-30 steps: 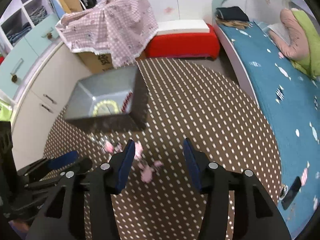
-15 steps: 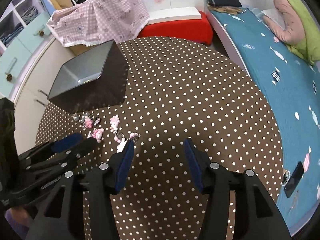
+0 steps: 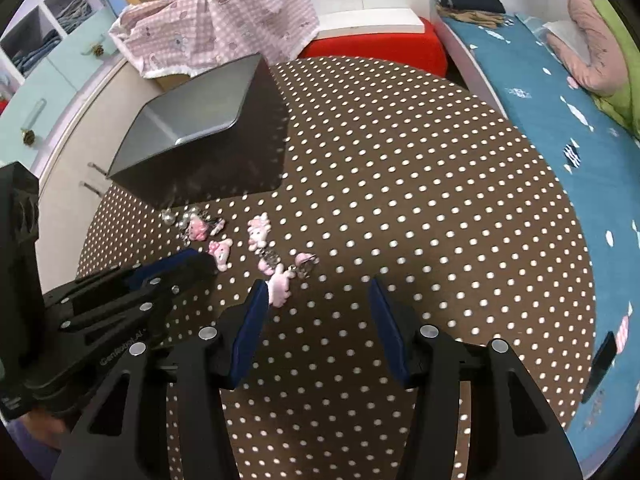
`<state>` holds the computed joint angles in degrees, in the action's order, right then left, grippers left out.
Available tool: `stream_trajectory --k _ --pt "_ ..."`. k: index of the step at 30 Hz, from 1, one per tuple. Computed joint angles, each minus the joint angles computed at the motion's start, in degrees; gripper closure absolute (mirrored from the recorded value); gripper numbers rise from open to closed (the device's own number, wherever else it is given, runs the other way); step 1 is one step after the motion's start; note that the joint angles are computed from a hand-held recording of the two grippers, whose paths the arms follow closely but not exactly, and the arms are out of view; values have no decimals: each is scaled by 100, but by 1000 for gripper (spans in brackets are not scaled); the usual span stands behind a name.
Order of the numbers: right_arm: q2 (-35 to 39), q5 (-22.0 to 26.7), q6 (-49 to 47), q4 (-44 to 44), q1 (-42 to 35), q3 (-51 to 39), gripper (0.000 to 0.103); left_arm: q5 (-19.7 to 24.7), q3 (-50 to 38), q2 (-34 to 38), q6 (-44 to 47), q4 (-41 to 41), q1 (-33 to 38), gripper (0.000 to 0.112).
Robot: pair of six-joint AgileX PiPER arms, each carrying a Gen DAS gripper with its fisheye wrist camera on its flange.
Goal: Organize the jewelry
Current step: 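Grasp a pink charm with the left gripper while the right grasps another pink charm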
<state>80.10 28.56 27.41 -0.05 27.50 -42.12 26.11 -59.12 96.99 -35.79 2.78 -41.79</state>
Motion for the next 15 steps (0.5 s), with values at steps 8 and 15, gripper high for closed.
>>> stream_trajectory --k 8,15 --pt "279 -127 413 -86 325 -110 52 -117 446 -563 98 -158 244 99" --pt "593 -224 1218 -681 654 -314 53 -43 596 -838 239 -271 421 99"
